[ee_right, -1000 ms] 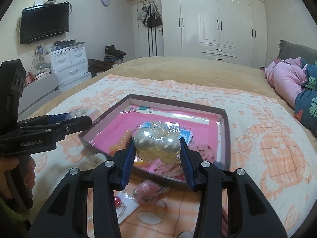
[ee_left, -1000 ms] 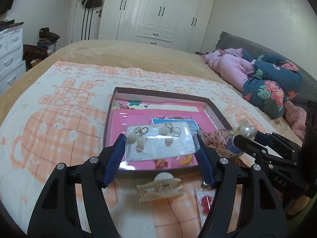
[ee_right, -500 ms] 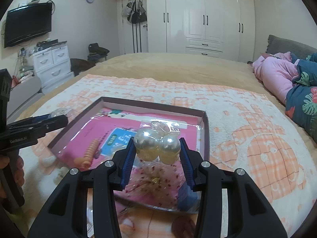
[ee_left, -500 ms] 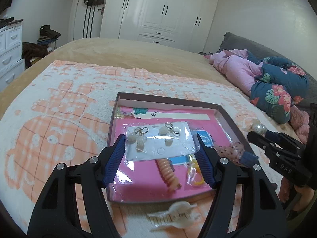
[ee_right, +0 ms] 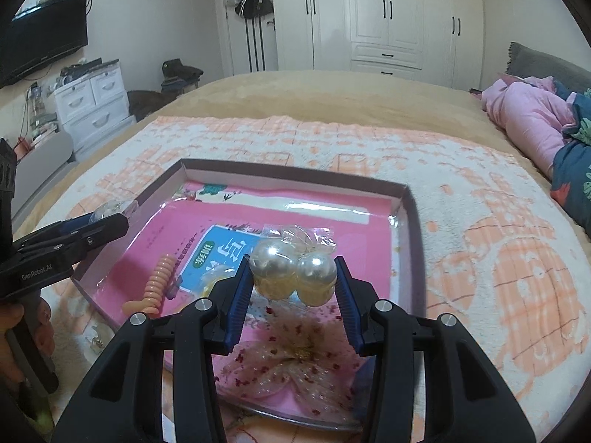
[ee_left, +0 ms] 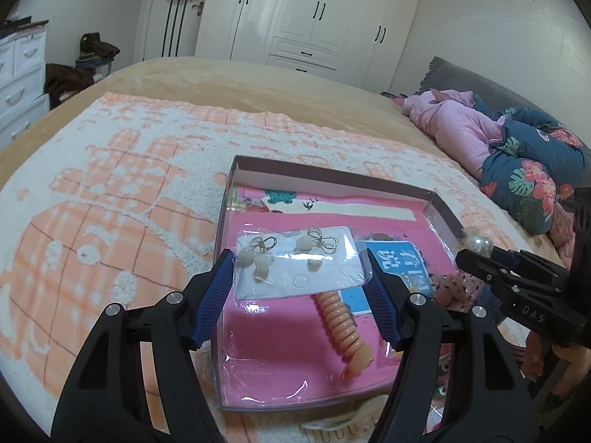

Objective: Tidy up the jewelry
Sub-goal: 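Carry the earring card with left gripper into the box while right carries the pearl clip there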

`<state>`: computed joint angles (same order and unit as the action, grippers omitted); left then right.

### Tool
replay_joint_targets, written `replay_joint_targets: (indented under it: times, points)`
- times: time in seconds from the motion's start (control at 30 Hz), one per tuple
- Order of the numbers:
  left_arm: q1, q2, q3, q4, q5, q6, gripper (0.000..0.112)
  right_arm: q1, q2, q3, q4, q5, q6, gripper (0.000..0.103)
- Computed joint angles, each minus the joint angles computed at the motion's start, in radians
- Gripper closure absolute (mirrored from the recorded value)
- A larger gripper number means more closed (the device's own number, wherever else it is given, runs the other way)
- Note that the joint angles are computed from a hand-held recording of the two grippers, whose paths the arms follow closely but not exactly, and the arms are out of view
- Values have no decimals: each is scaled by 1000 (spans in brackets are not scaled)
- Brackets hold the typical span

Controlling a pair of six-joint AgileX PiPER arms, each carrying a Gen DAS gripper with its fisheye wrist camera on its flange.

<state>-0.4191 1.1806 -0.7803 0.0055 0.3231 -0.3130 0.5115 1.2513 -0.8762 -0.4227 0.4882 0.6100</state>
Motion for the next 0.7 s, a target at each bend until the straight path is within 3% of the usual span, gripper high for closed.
replay_joint_targets:
  times: [0.33,0.7]
  points:
    - [11,16,17,-105,-22,114,53,35,65,-4,13,-6,6,61]
    - [7,15,28,-105,-24,111,52,68,47,28,8,-12,42,61]
